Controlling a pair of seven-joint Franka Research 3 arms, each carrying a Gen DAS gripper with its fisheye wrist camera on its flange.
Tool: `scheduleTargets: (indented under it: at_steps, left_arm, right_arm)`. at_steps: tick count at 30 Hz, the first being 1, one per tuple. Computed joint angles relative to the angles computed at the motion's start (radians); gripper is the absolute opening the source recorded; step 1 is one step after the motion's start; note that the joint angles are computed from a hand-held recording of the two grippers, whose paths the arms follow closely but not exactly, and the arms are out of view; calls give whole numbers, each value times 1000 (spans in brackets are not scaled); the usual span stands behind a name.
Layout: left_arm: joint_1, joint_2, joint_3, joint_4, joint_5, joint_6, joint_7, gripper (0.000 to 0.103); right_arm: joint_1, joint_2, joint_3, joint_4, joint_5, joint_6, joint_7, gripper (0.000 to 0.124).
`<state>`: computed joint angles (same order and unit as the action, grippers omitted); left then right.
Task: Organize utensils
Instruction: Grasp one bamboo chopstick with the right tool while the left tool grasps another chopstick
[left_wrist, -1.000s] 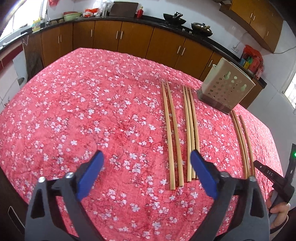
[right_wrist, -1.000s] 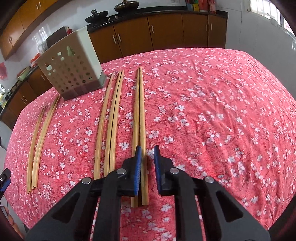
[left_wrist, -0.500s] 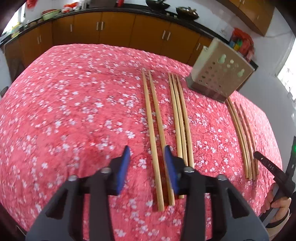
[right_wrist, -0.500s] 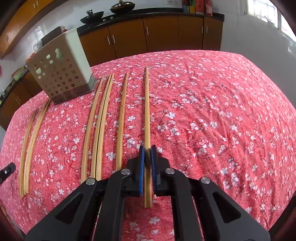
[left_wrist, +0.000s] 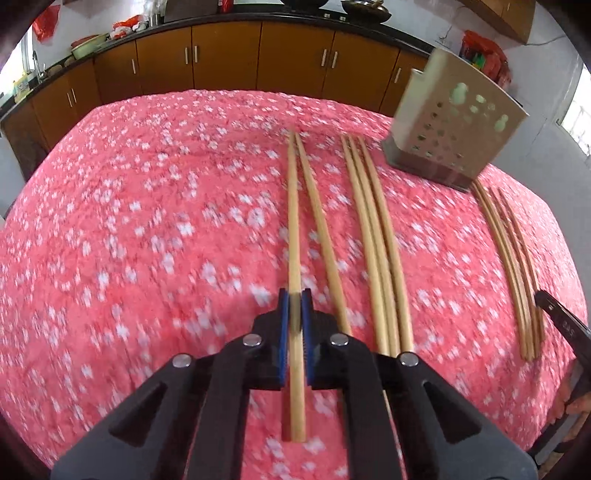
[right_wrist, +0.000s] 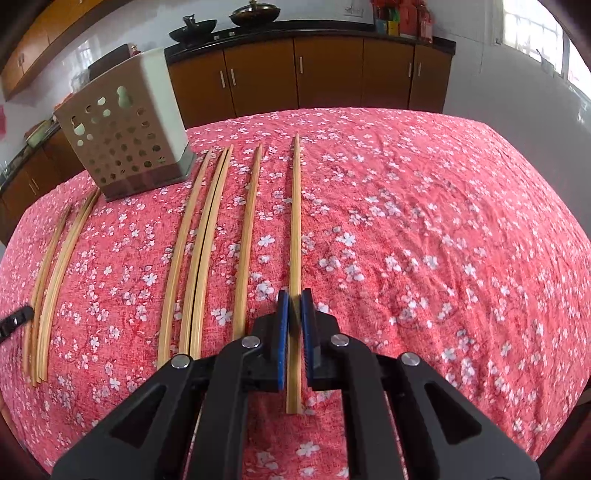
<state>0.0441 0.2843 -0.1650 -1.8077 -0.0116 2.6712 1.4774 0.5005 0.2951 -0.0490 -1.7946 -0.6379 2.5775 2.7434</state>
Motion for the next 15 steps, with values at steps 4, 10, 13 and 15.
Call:
scheduleTargets:
  at_steps: [4, 10, 13, 15]
  left_arm:
    - [-15, 61, 33, 83, 76, -7, -54, 8]
    - [50, 92, -22, 100, 11, 49, 54, 9]
    - [60, 78, -29, 67, -12, 86, 77, 9]
    - [66, 52, -31, 26, -25, 113, 88, 10]
  right_arm:
    - [-6, 17, -14, 15, -10, 15, -2, 8]
    - [-2, 46, -46, 38, -56, 21, 39, 8]
    - [-2, 55, -48, 46, -59, 25, 40, 8]
    - [-3, 51, -49, 40, -59, 27, 42, 8]
